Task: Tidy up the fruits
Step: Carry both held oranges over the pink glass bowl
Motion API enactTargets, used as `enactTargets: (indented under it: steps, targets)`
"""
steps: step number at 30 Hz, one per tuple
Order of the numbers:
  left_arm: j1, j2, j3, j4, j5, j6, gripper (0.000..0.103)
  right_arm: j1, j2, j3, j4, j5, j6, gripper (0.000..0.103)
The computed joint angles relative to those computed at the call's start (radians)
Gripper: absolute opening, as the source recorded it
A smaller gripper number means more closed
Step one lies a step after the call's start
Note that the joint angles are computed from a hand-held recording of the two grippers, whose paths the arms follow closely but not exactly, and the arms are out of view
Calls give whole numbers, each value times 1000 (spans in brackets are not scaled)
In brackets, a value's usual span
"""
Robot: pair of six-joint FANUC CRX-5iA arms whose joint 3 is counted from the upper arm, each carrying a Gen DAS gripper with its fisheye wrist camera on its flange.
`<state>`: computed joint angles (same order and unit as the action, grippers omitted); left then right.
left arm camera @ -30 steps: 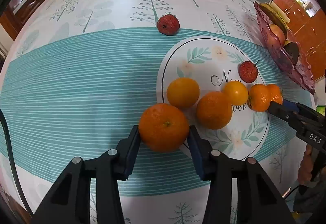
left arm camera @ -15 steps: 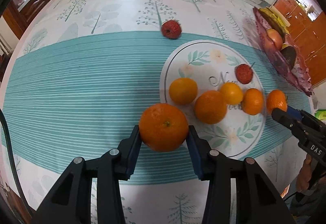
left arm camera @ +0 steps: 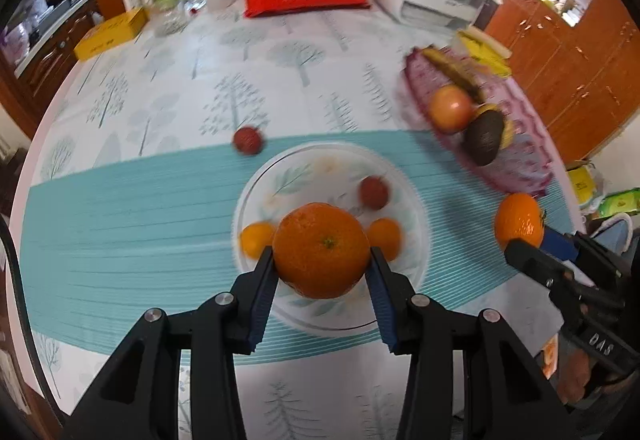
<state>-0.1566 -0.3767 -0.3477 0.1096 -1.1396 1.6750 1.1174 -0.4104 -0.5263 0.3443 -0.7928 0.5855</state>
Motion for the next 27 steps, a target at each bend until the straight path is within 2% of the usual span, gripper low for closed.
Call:
enactTargets:
  steps: [4, 13, 16, 20, 27]
  targets:
    - [-48, 33, 79, -13, -1, 4, 43, 21, -47, -9, 74, -28, -63, 43]
    - [-167, 146, 329, -80, 2, -12, 43, 36, -117, 21, 247, -167, -145, 43]
    - [-194, 190, 413, -96, 1, -35, 43, 9, -106, 67, 266, -218, -136, 43]
    - [-199, 239, 479, -62, 13, -76, 43, -51, -65, 142, 263, -264, -111, 43]
    - [-195, 342, 562, 2, 5, -105, 43, -174, 20, 284, 256, -293, -52, 43]
